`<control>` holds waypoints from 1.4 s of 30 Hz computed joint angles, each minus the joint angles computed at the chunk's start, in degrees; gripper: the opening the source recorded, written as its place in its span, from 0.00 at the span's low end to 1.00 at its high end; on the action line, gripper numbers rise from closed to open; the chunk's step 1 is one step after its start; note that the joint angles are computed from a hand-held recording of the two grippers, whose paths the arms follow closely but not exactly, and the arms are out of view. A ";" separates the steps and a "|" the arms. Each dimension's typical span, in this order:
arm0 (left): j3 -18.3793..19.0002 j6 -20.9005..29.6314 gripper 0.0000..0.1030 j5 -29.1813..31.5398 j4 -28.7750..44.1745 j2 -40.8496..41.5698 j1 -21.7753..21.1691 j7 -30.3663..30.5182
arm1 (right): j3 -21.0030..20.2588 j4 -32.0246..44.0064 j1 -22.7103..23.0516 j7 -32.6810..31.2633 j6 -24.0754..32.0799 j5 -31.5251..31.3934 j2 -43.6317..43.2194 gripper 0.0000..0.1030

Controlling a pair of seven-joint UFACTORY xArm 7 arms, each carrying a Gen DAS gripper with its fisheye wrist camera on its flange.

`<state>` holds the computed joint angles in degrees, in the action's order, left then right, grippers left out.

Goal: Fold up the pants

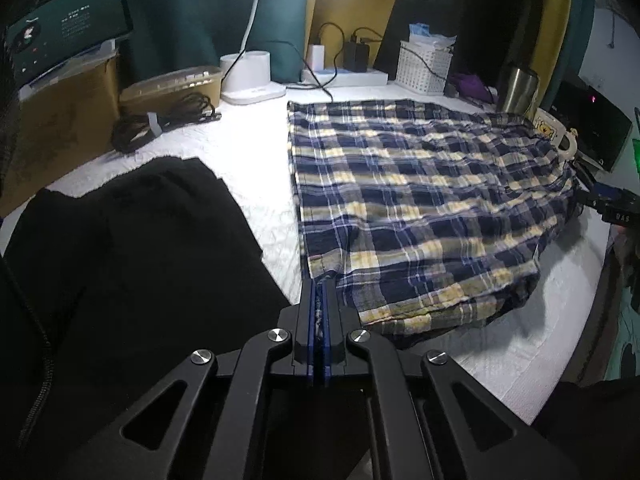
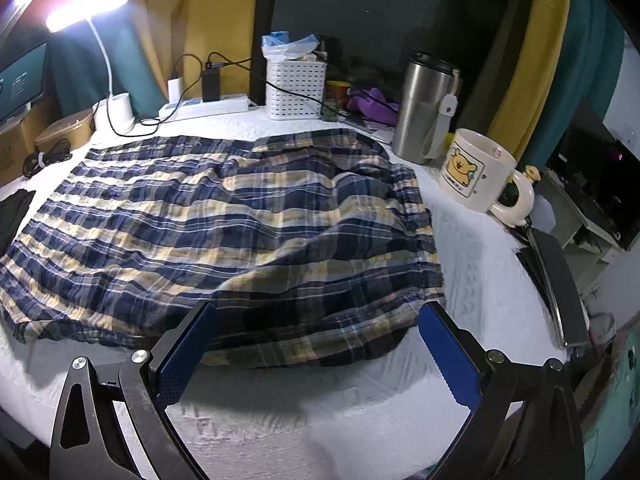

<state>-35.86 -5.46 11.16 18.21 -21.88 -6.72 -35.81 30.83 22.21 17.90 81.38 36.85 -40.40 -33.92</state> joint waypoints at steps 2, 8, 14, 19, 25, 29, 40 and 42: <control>-0.36 0.50 0.02 -0.08 -0.39 0.09 0.24 -0.44 | 0.20 0.41 -0.26 0.13 -0.48 -0.51 0.73 0.98; 6.24 1.99 0.03 -0.79 -0.69 -0.14 -6.10 -0.15 | -0.09 0.78 -0.69 1.00 -1.94 -1.90 2.55 0.98; 9.56 6.75 0.06 -0.46 0.62 -4.21 -8.38 0.31 | -1.10 -0.20 -1.45 1.76 -2.95 -2.45 1.10 0.98; 9.50 6.33 0.51 1.18 4.04 -1.41 -5.85 -0.09 | -1.01 -0.27 -3.50 2.57 -5.37 -3.71 1.22 0.98; 3.40 7.31 0.51 8.48 12.04 7.42 1.44 -2.92 | -1.39 0.21 -6.42 2.68 -8.92 -5.91 2.71 0.98; -2.21 8.55 0.51 18.68 18.02 12.96 7.96 -8.66 | -1.93 0.58 -8.48 2.37 -10.91 -7.12 3.69 0.98; 1.25 15.54 0.50 34.67 31.77 27.43 6.59 -14.75 | -2.72 4.96 -14.07 4.54 -15.60 -14.48 10.24 0.98; 2.90 16.70 0.50 35.21 33.51 29.17 4.92 -14.03 | -3.32 6.08 -14.18 5.36 -15.79 -16.23 12.07 0.98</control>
<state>-32.96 11.24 46.37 51.72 7.29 -1.80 -49.84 27.51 28.29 3.71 86.74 21.06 -56.63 -21.86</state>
